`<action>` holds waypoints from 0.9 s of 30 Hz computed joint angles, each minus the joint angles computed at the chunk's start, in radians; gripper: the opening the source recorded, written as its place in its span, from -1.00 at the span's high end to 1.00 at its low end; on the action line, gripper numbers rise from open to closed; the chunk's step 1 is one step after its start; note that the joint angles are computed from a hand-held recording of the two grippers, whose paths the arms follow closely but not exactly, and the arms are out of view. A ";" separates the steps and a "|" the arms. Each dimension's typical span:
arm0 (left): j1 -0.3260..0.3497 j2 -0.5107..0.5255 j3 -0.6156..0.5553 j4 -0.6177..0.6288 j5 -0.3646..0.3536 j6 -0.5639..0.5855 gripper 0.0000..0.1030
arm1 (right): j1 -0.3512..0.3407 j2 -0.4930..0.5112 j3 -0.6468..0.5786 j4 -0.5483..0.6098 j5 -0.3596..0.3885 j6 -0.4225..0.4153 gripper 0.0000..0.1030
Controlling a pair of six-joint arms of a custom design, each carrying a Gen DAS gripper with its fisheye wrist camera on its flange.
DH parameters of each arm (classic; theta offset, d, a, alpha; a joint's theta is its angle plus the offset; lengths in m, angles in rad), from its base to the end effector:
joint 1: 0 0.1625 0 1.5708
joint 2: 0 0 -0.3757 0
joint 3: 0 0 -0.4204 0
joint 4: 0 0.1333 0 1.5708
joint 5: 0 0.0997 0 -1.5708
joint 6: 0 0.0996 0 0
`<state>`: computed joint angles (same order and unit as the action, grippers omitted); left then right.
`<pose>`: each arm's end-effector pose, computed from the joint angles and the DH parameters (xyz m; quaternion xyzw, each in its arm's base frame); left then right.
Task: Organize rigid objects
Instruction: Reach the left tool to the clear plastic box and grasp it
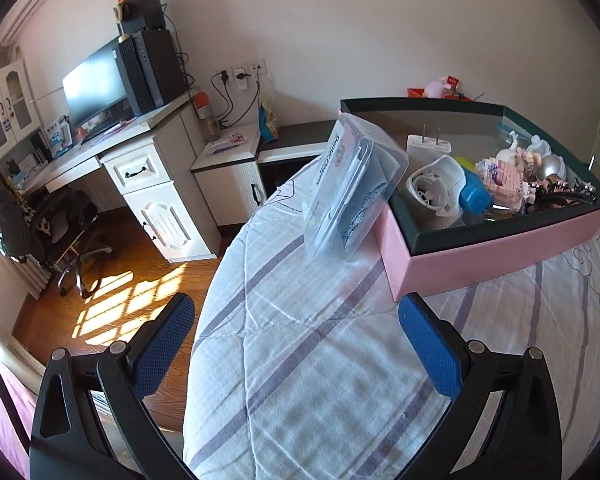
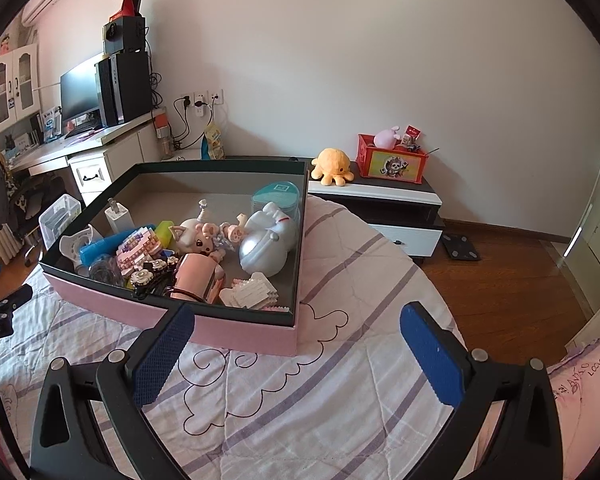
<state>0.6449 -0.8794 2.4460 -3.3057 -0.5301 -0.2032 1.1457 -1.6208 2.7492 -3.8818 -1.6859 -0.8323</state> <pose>-0.1464 -0.3844 -0.0014 0.2666 0.8235 -0.3267 0.3795 -0.0088 -0.3149 0.2126 0.1362 -0.8182 0.4220 0.3659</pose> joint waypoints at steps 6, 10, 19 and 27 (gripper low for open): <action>0.048 0.046 -0.070 -0.022 -0.001 0.140 -1.00 | 0.005 0.019 -0.035 0.034 -0.013 0.010 -1.00; 0.065 0.071 -0.110 -0.058 0.012 0.221 -1.00 | 0.015 0.045 -0.063 0.044 -0.028 0.016 -1.00; 0.105 0.044 -0.129 -0.119 -0.062 0.407 -0.99 | 0.038 0.106 -0.116 0.067 -0.071 0.022 -1.00; 0.081 -0.083 -0.057 -0.169 -0.202 0.398 -0.99 | 0.033 0.095 -0.117 0.081 -0.067 0.026 -1.00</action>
